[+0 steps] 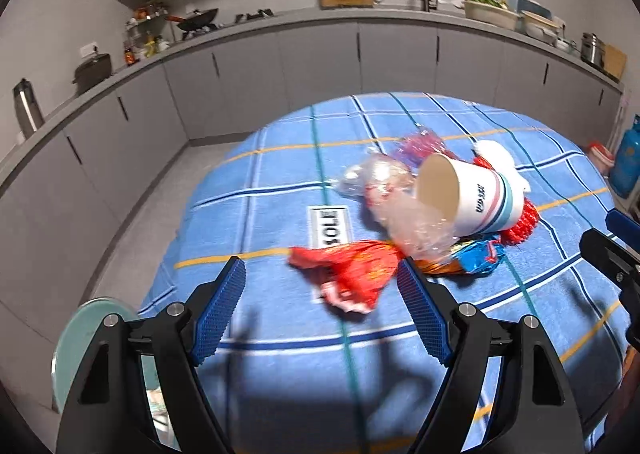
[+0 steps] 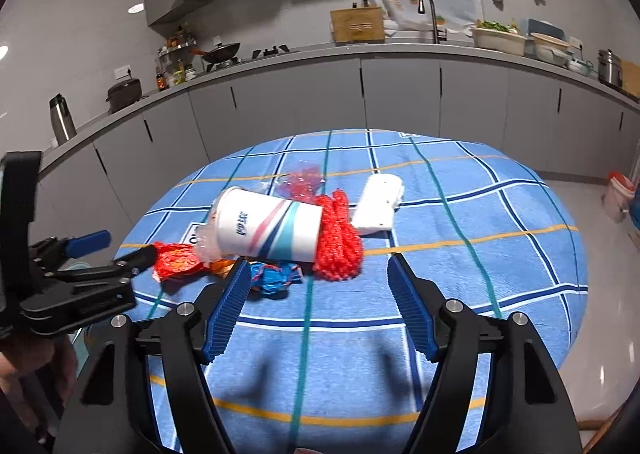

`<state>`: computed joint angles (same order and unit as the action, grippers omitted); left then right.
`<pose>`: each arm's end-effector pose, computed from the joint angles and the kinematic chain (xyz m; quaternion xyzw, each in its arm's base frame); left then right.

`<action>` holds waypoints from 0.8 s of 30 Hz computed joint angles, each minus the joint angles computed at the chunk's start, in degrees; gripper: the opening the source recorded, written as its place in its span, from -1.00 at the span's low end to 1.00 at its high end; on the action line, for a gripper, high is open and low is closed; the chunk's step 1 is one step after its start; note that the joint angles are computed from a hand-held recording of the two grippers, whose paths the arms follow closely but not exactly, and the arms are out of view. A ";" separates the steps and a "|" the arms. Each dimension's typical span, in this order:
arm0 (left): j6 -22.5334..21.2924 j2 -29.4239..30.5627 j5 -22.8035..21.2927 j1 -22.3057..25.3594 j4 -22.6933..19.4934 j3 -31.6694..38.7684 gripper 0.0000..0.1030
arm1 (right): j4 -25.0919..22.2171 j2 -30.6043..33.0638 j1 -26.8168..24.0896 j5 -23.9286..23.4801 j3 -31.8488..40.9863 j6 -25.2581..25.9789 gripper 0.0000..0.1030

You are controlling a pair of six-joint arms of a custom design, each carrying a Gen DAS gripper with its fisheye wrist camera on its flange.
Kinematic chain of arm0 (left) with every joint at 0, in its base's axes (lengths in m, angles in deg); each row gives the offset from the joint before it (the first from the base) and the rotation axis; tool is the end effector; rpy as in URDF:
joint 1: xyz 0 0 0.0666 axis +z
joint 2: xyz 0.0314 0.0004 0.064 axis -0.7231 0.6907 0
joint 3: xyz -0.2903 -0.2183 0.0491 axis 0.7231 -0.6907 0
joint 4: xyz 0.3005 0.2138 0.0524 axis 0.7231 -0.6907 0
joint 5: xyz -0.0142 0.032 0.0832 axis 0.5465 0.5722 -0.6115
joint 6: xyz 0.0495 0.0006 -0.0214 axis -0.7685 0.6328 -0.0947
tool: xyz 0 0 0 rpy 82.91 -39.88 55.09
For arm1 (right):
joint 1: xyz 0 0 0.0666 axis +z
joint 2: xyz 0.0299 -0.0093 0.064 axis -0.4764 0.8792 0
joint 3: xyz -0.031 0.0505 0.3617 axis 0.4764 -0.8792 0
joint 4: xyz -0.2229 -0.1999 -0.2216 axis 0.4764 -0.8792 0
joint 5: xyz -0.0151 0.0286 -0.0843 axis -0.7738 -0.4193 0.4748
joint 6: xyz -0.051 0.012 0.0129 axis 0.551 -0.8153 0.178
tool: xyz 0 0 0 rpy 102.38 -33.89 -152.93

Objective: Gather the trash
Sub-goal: 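Grasp the orange-blue candy wrapper with the left gripper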

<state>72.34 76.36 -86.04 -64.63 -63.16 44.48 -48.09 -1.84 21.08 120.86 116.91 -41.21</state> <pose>0.3809 -0.1248 0.2692 0.1802 0.8980 -0.0210 0.4009 0.2839 0.2950 0.2690 0.1107 0.8719 0.0254 0.4764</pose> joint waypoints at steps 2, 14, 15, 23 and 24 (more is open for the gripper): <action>-0.04 1.97 -0.19 -0.75 0.12 0.87 0.48 | 0.21 -0.36 -0.25 -0.03 -0.63 -0.49 0.37; -2.37 -0.04 5.38 0.11 -3.38 -0.20 -0.93 | 0.16 -0.50 -0.57 -0.04 -1.41 -1.96 0.45; -2.25 -1.72 5.55 0.71 -3.35 -1.18 -0.93 | 0.03 -0.30 -0.38 0.08 -1.18 -2.03 0.45; -2.74 -12.49 1.14 3.96 -0.13 -7.02 -0.95 | -0.85 1.60 0.35 1.02 1.55 -2.35 0.70; -2.50 -13.23 0.72 4.80 0.34 -7.27 -0.95 | -0.80 2.23 0.23 1.04 2.18 -2.13 0.70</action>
